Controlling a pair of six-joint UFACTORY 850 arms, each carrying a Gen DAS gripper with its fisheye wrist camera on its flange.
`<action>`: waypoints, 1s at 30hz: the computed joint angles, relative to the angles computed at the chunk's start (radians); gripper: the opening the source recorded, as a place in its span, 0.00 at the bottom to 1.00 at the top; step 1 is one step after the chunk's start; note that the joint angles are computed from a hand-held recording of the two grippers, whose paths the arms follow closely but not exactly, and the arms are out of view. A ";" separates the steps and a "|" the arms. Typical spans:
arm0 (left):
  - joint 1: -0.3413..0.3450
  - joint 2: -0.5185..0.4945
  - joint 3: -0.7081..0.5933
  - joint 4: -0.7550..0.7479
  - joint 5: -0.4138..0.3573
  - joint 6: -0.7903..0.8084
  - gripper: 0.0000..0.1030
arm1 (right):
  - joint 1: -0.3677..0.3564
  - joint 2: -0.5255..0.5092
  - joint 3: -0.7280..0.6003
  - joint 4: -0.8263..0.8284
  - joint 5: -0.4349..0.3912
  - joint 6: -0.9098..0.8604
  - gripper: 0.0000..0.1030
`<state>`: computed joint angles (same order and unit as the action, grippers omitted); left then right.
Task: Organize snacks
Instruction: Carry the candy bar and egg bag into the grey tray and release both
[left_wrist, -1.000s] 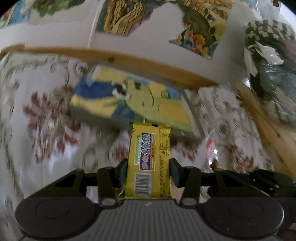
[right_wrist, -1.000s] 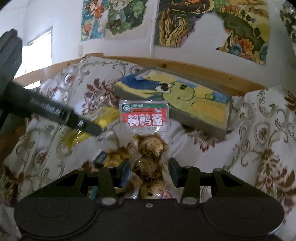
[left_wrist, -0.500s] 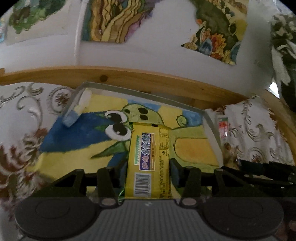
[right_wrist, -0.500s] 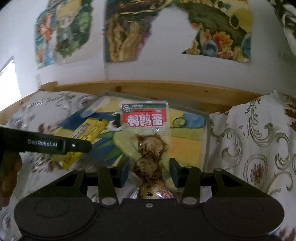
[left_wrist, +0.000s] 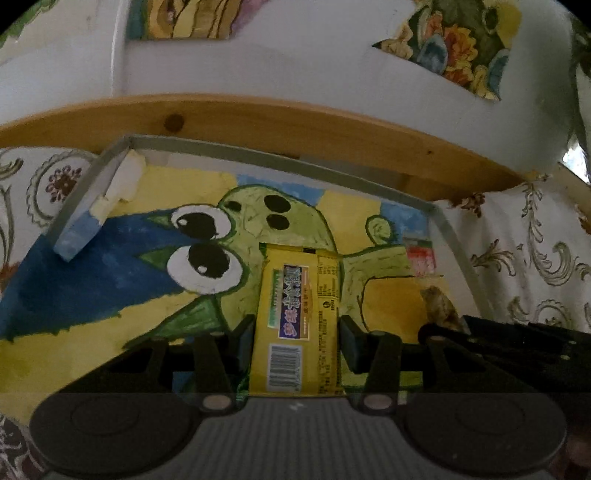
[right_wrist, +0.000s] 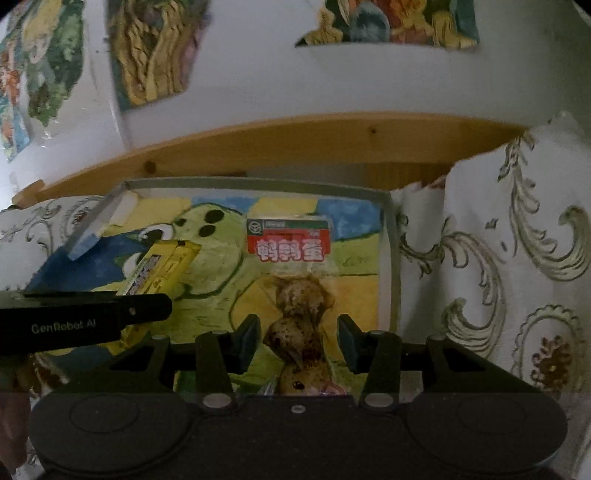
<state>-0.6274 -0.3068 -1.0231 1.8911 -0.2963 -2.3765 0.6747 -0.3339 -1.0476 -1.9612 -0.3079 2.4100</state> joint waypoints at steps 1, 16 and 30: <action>-0.003 -0.003 -0.003 -0.004 -0.007 0.014 0.50 | -0.001 -0.008 -0.003 -0.004 -0.001 0.008 0.47; -0.001 0.041 0.037 0.161 -0.018 -0.217 0.84 | 0.035 0.006 0.050 -0.136 -0.135 0.146 0.85; -0.100 0.231 0.203 0.185 -0.321 -0.220 1.00 | 0.093 0.195 0.266 -0.323 -0.384 0.475 0.99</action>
